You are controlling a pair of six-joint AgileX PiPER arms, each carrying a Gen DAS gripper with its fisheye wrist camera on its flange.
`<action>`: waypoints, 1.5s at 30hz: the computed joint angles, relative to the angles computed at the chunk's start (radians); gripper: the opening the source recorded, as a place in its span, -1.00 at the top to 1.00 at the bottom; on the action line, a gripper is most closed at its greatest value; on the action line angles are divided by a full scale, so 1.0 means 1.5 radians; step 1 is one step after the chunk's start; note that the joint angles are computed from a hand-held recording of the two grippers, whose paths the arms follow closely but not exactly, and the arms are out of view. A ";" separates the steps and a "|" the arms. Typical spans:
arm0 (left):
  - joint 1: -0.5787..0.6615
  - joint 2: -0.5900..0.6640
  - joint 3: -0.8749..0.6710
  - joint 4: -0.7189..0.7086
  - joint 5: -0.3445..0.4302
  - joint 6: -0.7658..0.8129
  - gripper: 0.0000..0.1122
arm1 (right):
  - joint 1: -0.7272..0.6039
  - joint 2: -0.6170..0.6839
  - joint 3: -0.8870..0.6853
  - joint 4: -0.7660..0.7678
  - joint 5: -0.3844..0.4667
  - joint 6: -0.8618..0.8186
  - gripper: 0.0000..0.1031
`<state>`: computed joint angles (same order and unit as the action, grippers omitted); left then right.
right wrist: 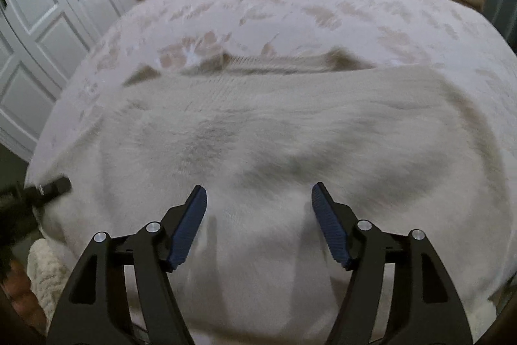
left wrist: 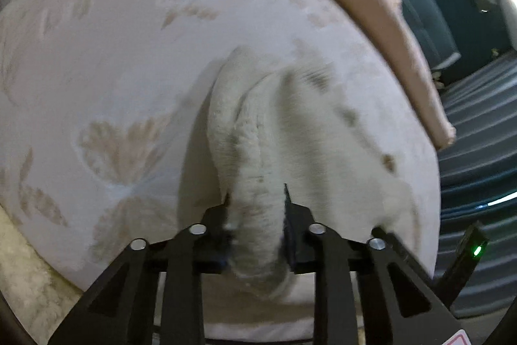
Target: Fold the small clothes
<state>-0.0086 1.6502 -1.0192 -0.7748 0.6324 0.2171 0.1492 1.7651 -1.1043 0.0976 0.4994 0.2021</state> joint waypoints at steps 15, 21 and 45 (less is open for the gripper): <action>-0.475 0.113 -0.442 0.246 0.043 -0.248 0.80 | -0.498 -0.309 0.304 0.339 0.106 -0.463 -0.27; -0.604 0.326 -0.606 0.390 0.116 -0.364 0.73 | -0.626 -0.307 0.310 0.371 0.141 -0.543 -0.27; -0.569 0.051 -0.095 0.674 0.001 -0.595 -0.32 | -0.602 -0.187 0.155 0.550 0.292 -0.540 -0.59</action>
<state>-0.8625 1.7265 -1.1617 0.2369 0.6345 -0.6751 -0.7540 1.4846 -0.8713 0.9222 0.9372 -0.6077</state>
